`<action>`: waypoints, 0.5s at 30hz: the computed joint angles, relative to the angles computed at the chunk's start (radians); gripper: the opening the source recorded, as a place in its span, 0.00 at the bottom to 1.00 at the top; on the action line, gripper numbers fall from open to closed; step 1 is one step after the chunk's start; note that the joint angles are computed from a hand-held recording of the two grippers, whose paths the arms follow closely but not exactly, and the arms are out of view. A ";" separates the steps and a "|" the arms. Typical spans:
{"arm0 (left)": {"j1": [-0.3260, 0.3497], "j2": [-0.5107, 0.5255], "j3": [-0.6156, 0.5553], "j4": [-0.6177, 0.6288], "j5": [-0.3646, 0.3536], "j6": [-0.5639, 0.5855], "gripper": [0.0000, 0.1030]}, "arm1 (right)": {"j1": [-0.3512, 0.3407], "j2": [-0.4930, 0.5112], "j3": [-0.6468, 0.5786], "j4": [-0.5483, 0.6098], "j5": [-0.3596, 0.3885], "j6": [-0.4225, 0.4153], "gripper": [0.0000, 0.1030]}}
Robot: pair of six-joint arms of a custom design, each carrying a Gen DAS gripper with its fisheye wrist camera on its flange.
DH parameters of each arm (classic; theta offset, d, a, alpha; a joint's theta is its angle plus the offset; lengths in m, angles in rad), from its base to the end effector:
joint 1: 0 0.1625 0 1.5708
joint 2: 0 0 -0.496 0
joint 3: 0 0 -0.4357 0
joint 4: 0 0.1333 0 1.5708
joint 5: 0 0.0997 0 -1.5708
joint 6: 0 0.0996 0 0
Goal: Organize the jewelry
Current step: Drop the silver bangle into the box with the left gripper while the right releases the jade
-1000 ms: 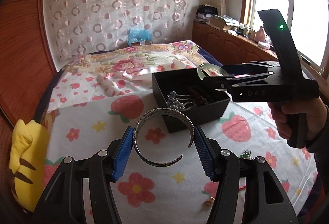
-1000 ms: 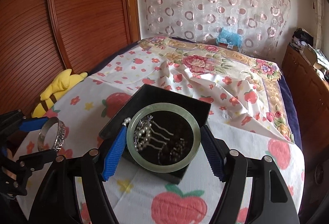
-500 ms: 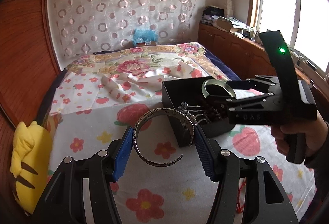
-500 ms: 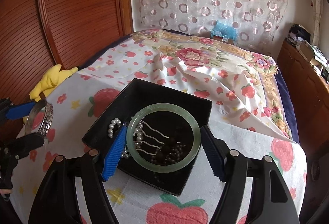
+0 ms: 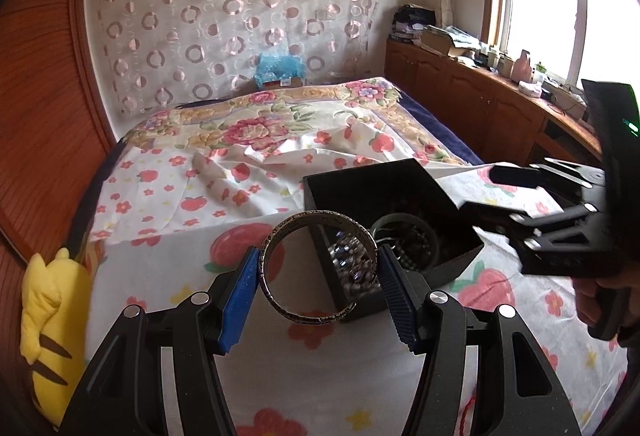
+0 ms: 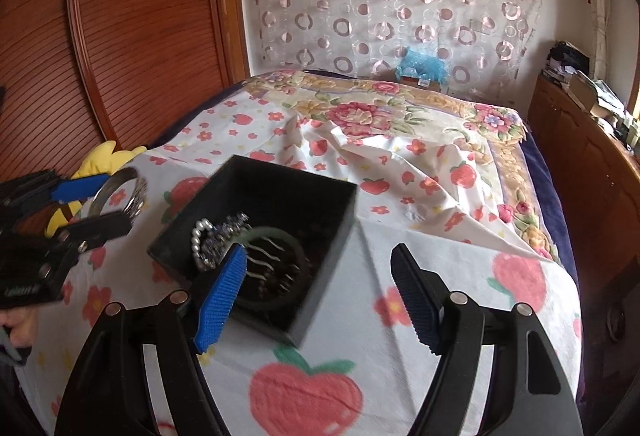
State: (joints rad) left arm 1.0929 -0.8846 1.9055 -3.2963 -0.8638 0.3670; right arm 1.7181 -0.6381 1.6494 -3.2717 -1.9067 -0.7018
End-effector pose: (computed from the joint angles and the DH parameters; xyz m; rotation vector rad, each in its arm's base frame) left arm -0.1309 -0.6833 0.1817 0.6670 2.2546 -0.9029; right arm 0.2119 -0.7434 0.0796 0.9040 -2.3746 0.7584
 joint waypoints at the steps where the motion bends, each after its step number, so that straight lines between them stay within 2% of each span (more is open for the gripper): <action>1: 0.000 0.009 -0.009 0.000 0.002 0.005 0.55 | -0.003 -0.007 0.010 -0.006 0.003 -0.003 0.74; 15: 0.015 0.142 -0.178 0.080 0.042 0.014 0.55 | -0.059 -0.105 0.144 -0.090 0.056 -0.026 0.75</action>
